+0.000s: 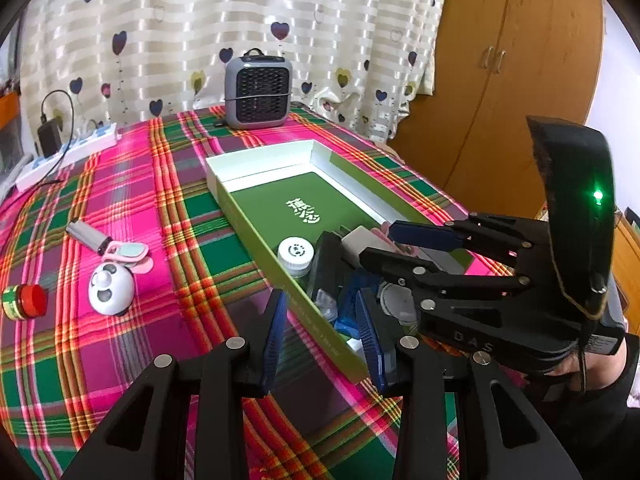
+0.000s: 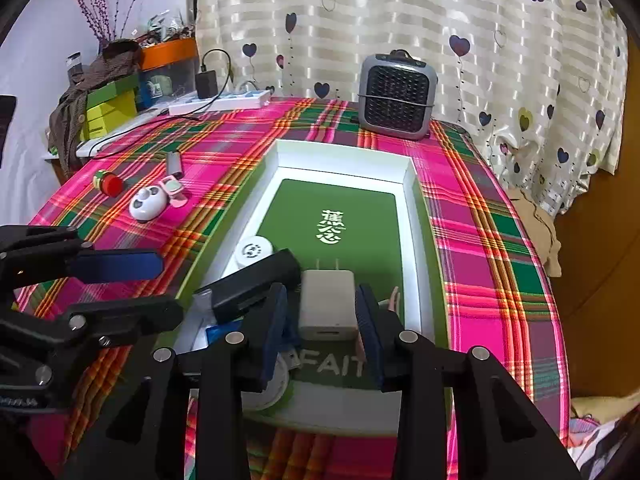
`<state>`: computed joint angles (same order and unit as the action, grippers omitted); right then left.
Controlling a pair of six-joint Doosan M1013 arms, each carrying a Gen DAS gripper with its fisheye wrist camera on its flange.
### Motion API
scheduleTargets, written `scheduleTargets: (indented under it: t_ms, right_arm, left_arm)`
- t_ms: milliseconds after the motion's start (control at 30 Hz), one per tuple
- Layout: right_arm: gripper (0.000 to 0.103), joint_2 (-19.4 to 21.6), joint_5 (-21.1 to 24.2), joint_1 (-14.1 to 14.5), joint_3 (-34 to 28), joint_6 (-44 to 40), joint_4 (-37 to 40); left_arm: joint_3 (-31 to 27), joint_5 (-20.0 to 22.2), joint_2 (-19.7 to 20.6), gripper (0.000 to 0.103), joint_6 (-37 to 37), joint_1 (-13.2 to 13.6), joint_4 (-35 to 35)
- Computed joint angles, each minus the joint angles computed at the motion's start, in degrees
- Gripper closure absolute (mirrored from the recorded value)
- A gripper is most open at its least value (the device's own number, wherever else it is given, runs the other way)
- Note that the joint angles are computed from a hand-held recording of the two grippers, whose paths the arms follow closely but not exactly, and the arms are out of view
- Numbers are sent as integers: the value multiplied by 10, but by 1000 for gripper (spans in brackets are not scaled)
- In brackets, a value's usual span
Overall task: Organize rigid objects
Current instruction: 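Lower both items into the green box and open both grippers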
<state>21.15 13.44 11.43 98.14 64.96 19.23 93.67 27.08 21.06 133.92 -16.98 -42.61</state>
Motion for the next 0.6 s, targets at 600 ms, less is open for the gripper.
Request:
scheduleTargets:
  t_ms: [600]
  right_arm:
    - [66, -24, -21, 19, 28, -127, 120]
  left_arm:
    - [19, -10, -13, 68, -6, 12, -17]
